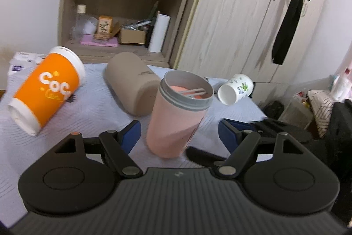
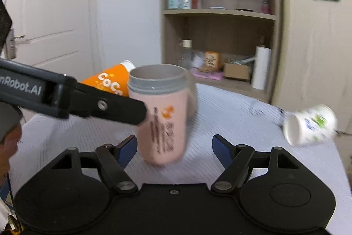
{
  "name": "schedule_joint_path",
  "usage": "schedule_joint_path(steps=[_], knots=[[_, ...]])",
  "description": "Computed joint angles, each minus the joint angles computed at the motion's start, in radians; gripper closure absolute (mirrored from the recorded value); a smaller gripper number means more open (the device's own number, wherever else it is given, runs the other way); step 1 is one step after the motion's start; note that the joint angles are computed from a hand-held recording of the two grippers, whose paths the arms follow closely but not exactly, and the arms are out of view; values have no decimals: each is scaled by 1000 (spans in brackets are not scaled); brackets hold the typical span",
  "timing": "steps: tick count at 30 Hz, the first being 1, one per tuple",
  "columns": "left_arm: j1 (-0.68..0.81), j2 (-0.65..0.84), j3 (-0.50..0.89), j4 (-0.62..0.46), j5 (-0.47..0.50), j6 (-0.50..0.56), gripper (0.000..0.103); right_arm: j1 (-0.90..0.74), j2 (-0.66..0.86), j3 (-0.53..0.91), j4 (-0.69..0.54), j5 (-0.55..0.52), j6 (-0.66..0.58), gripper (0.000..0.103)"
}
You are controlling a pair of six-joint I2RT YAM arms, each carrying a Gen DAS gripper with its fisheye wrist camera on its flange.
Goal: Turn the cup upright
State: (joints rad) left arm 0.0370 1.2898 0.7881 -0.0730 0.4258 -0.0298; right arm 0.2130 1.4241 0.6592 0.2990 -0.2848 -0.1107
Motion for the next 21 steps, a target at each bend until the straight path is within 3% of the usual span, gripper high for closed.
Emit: schedule_joint_path(steps=[9,14,18,21], knots=[[-57,-223,-37,-173,-207,4,23,-48,-316,-81,-197,68,39,18],[-54,-353,-59,-243,-256,-9,20,-39,-486,-104,-300,108,41,16],[-85,-460,-79,-292,-338,-13,14,-15,-592,-112,-356,147,63,6],[-103,-529,-98,-326,-391,-15,12,41,-666,-137,-361,244,80,0]])
